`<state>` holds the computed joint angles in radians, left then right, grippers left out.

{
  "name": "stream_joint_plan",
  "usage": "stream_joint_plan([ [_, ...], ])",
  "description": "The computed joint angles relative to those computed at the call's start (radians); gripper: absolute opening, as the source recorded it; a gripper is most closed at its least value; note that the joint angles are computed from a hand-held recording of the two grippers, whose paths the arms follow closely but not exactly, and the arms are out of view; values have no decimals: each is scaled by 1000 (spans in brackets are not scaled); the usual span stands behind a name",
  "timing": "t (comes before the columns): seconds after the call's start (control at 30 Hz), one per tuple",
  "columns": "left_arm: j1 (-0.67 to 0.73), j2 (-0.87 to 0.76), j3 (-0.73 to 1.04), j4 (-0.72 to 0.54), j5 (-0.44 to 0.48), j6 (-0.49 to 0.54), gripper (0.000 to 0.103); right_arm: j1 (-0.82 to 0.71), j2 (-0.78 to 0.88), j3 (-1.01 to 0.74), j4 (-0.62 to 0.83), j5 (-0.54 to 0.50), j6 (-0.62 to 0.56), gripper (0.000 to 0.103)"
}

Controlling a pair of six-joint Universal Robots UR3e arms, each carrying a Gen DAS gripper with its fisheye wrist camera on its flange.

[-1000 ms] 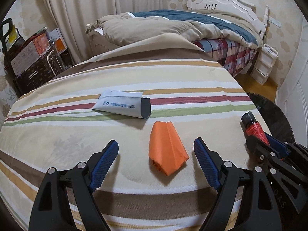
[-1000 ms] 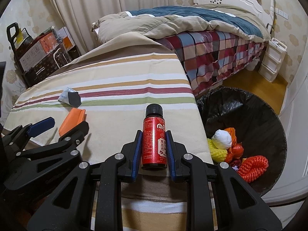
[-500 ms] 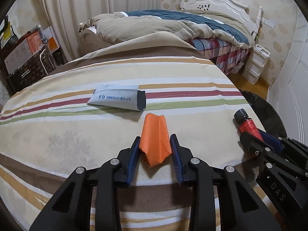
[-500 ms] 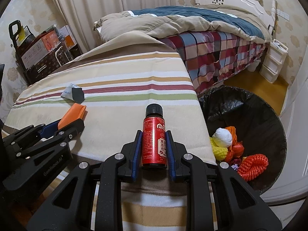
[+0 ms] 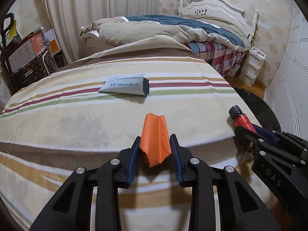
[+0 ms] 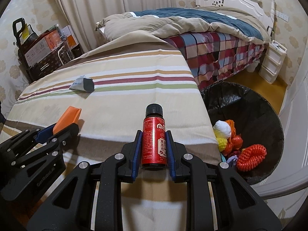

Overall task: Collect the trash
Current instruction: 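Carry the red bottle and orange cloth over the bin and open both grippers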

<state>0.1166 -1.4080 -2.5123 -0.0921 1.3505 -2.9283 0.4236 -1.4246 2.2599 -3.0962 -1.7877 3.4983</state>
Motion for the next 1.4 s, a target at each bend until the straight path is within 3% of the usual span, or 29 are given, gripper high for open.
stream_joint_plan([
  [0.47,59,151,-94,-53,-61,33,33,73,-49,66,-16,-40,54,23],
  [0.8,78,252,-105,-117,-97,31,33,49,-173,154,-18,-52,64,23],
  [1.03,-66,160,-25,-58,-43,-48,33,-48,-321,236,6,-44,34,23],
  [1.4,-408,-182,259,75,119,-181,33,-354,-594,368,85,56,-115,23],
])
